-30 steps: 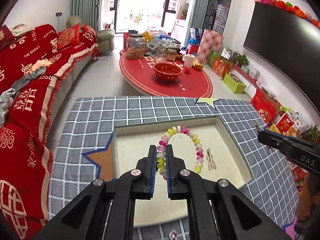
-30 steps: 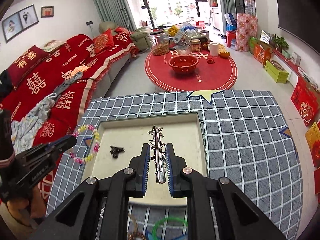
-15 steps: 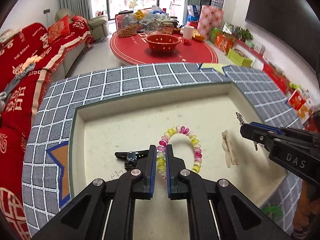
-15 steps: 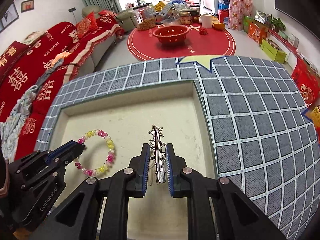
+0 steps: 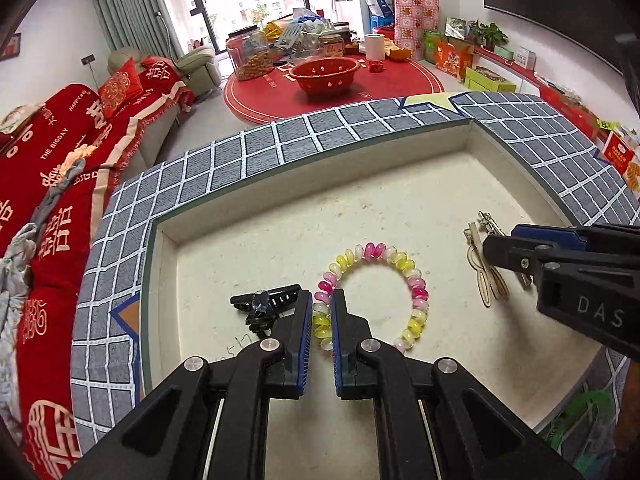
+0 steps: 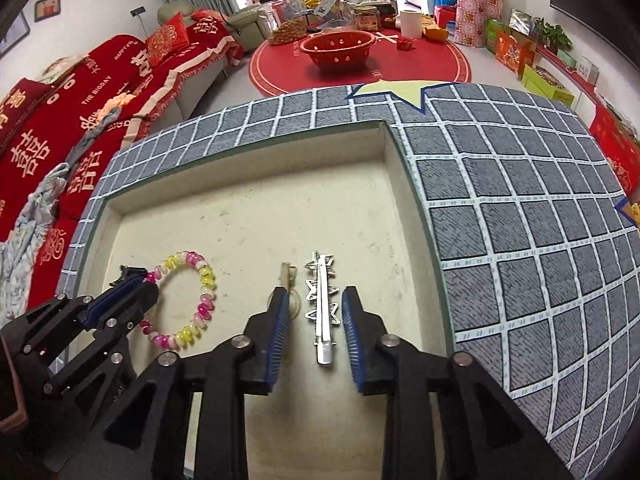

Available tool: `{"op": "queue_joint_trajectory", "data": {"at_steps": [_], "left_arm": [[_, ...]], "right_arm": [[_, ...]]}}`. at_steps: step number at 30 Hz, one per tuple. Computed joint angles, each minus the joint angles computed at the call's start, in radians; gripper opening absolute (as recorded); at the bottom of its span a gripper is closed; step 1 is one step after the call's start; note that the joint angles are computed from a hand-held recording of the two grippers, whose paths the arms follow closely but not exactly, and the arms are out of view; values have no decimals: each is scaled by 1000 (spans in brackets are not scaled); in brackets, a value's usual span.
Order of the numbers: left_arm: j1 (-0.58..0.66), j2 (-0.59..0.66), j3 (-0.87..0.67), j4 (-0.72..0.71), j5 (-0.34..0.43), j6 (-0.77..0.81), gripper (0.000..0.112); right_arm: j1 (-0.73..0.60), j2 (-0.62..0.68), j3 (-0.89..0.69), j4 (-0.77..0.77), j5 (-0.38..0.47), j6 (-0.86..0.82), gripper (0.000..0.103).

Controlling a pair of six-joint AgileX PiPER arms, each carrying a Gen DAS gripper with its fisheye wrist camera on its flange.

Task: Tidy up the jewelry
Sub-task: 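Carry the silver clip and beaded bracelet into the box and release both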

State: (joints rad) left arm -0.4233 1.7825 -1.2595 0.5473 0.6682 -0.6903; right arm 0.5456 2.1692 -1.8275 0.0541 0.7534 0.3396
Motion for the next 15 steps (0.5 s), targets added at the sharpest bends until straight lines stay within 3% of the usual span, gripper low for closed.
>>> {"op": "queue_joint_trajectory", "data": {"at_steps": [4,15], "left_arm": [[-3,-29,15,1,0,-11,22],[1,-137,70,13,-16,-32,22]], "right_arm": [[8,-29,30,12,-26,6,53],[-13,-207,198,97,-129,-9,63]]}}
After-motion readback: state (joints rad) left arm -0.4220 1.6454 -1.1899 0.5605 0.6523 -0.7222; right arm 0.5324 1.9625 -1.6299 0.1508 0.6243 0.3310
